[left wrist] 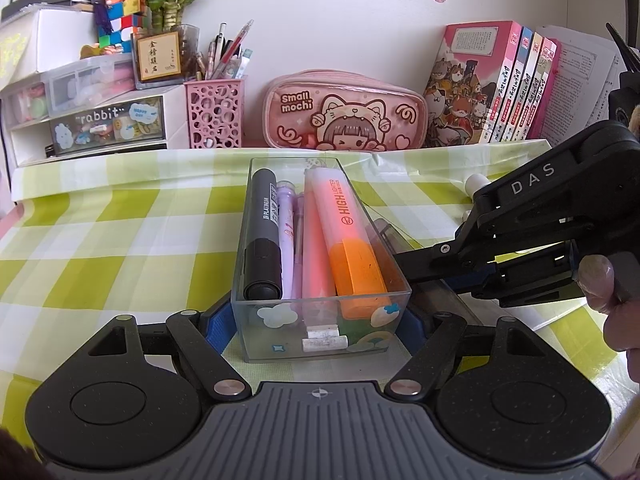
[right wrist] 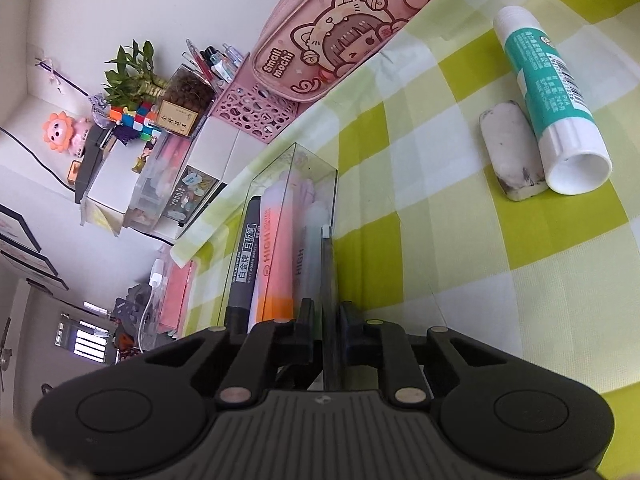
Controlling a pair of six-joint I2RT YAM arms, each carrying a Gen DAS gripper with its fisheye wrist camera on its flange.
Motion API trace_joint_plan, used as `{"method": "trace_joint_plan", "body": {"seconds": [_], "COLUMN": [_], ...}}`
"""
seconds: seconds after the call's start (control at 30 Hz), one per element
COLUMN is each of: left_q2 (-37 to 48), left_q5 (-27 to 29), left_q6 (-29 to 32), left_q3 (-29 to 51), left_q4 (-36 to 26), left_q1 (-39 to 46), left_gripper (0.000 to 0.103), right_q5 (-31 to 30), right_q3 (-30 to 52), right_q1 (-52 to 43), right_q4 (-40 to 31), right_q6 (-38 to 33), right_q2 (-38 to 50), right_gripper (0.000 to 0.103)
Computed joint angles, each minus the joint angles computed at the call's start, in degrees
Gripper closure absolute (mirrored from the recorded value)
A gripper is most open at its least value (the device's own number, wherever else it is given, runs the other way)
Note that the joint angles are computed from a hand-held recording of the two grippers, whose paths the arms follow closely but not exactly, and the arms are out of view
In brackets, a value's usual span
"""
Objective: Organize stationery
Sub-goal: 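Lower the dark grey case into the clear box and open the right gripper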
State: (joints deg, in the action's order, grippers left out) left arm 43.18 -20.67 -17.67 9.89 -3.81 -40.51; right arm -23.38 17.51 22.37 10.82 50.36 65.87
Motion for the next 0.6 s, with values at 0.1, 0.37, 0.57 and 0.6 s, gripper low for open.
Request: {"method": "trace_joint_plan", "body": {"seconds": [0.1, 0.37, 0.57, 0.6], "left_q2": [0.03, -0.01, -0.1, -0.08], "left_q5": [0.0, -0.09, 0.04, -0.02], "left_q6": [-0.01, 0.0, 0.11, 0.05], "left_q3": [0.01, -0.03, -0.06, -0.05], "left_q4": [0.02, -0.03, -0.04, -0.05], "left_q1": [0.0, -0.17, -0.01, -0.09], "left_gripper": [0.026, 0.026, 0.026, 0.026], "right_q5": [0.18, -0.71, -1.98, -1.95], "right_q3": [-0.41, -0.85, 0.39, 0.86], "right_q1": [-0.61, -2.62, -5.22, -5.17], "right_q4": [-0.01, -0.84, -3.11, -3.27], "right_q6": [-0.14, 0.74, 2.37, 2.88], "right_q2": [-0.56, -3.48, -7.25, -7.52], "right_gripper": [0.075, 0.076, 0.076, 0.076]}}
